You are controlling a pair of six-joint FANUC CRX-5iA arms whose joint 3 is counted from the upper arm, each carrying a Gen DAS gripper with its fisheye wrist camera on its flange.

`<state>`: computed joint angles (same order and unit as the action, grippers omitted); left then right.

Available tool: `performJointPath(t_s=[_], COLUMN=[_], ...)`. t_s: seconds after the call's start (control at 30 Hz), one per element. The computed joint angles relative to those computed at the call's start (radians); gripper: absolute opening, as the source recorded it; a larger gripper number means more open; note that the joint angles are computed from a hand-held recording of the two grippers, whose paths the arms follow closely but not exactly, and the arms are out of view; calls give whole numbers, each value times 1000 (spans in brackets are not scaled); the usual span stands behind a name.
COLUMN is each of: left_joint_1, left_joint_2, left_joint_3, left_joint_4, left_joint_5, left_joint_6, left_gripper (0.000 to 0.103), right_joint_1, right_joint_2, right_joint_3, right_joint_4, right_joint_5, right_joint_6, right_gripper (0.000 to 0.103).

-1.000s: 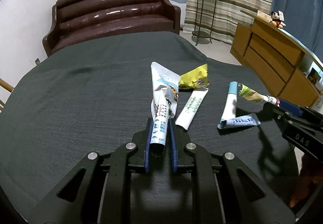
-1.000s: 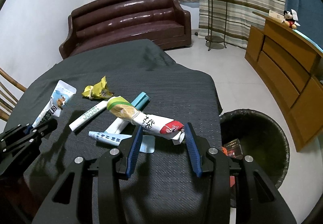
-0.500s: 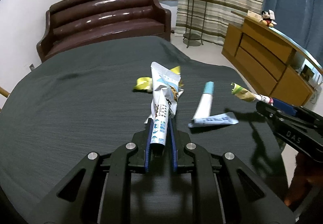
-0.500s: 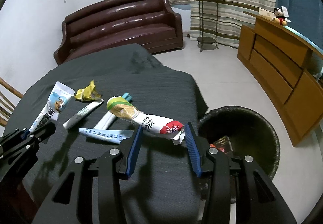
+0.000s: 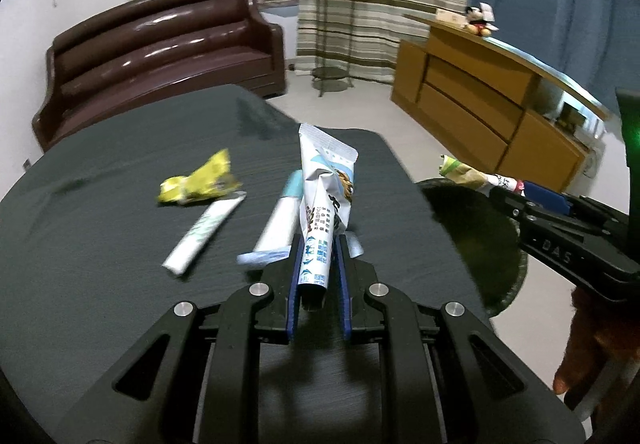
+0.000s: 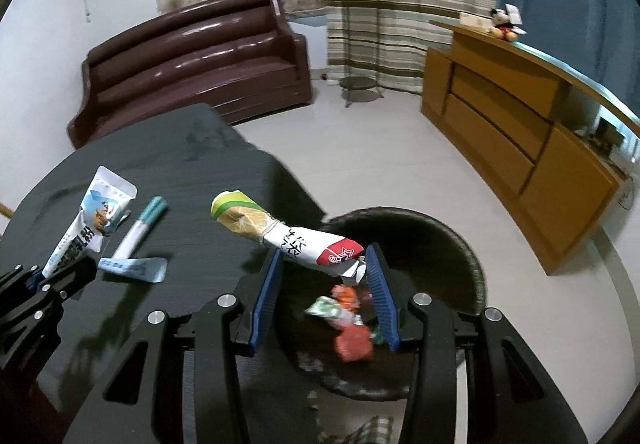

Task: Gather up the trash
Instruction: 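Carry the packet and tube over the wastebasket and open both tools to drop them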

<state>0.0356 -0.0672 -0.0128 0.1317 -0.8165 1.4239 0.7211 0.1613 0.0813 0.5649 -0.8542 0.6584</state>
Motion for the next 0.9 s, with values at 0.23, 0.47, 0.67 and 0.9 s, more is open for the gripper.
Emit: performJointPath(t_s=[0.23, 0.47, 0.67, 0.9], left_joint_1=[-66, -127, -166, -181], left_joint_2=[58, 130, 181, 227], left_joint_3=[42, 104, 152, 202], left_joint_4=[3, -14, -36, -55], left_joint_5=[10, 7, -5, -51], left_joint_6=[-12, -3, 7, 8], left_gripper=[15, 15, 15, 35], right_joint_1=[-30, -57, -81, -95], right_joint_2=[-12, -10, -3, 14], right_joint_3=[-32, -44, -45, -29], right_joint_4=[28, 43, 26, -2], right_joint_5=[-13, -23, -30, -45], right_joint_6=[-40, -73, -88, -90], right_gripper=[43, 43, 44, 60])
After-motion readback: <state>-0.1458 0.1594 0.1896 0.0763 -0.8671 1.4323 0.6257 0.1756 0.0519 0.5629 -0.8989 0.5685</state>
